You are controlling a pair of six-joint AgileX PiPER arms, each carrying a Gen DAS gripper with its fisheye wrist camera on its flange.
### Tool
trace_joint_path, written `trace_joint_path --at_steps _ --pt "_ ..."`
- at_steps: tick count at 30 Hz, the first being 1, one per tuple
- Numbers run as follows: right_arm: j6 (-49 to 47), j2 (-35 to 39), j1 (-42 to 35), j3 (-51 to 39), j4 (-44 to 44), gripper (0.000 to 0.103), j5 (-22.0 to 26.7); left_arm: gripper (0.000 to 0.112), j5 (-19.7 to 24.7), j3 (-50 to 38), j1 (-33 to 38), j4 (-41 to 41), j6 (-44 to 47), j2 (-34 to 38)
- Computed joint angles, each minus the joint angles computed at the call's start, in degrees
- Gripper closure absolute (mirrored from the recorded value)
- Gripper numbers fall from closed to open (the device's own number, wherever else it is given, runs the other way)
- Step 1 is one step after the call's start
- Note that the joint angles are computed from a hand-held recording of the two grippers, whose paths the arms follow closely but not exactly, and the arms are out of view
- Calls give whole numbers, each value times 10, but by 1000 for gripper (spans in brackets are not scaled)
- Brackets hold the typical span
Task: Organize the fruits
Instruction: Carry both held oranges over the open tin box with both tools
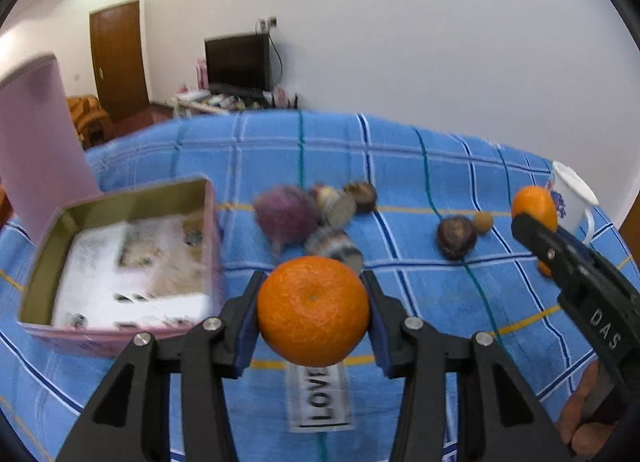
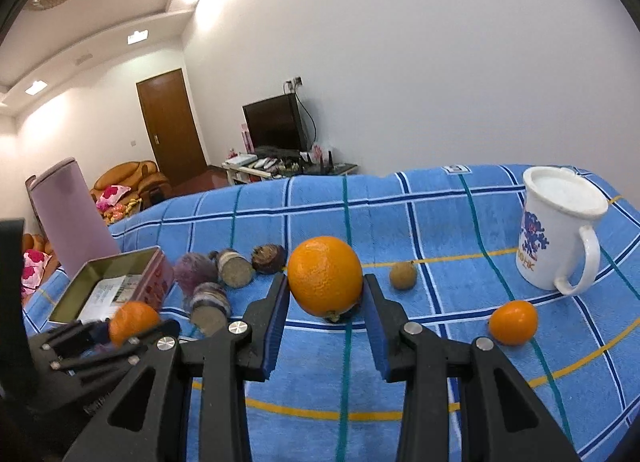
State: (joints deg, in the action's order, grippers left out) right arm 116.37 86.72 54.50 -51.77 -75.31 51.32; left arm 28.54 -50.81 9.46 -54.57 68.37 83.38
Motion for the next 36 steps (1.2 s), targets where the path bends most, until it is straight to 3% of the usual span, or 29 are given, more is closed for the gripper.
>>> trace_joint_path --at_steps 9,13,18,28,36 --pt "-111 69 15 -110 67 65 -22 64 1 -42 97 -100 125 31" --pt "-151 120 23 -183 73 65 -25 64 -1 -74 130 -113 137 67" --pt "-200 207 17 -295 105 64 -55 64 -34 -110 155 -129 158 112" --pt "-310 354 18 -502 190 64 -59 64 -54 -179 185 -54 78 186" --pt "-370 404 17 -575 225 64 -43 64 -75 -177 173 4 31 191"
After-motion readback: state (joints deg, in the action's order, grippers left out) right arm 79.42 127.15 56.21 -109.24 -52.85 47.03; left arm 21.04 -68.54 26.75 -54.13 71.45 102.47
